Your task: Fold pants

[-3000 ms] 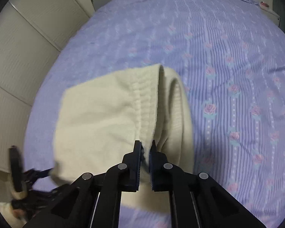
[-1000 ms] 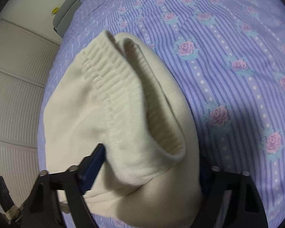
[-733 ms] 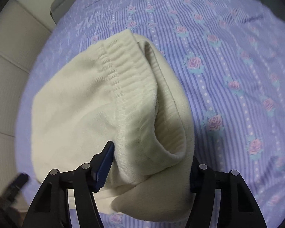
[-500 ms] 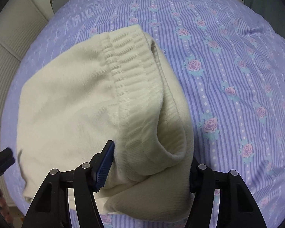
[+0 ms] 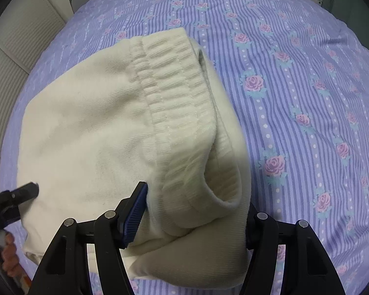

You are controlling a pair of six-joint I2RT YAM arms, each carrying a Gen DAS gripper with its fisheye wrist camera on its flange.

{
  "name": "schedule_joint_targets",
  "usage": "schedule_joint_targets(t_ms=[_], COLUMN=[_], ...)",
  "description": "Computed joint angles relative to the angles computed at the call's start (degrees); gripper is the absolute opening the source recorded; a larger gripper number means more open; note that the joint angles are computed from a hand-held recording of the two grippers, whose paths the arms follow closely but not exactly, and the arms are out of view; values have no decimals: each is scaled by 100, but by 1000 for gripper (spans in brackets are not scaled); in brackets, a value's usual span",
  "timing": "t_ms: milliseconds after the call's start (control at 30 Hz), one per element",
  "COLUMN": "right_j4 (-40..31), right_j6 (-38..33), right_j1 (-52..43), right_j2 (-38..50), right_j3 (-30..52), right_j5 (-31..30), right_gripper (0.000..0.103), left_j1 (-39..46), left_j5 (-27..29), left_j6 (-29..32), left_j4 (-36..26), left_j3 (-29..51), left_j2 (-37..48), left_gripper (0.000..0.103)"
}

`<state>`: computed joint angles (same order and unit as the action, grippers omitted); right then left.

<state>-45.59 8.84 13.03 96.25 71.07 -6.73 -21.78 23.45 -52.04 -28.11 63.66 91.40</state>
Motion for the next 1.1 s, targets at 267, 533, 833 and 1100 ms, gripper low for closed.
schedule_joint_targets(t_ms=[267, 533, 833, 1100], right_j4=[48, 209, 219, 267], right_j6=[26, 116, 66, 442], right_j1=[96, 51, -162, 682], right_j2=[-63, -276, -327, -2492], right_j3=[-105, -302, -370, -1256], right_j5=[200, 217, -157, 1742], right_gripper=[65, 73, 76, 77], left_j1=[272, 230, -176, -1446], left_j5=[592, 547, -501, -2922], left_j6=[-15, 86, 523, 172], left_j4=[193, -102, -1340, -2679], left_j3=[-40, 370, 800, 666], left_j2=[583, 891, 524, -674], left_gripper=[58, 56, 71, 93])
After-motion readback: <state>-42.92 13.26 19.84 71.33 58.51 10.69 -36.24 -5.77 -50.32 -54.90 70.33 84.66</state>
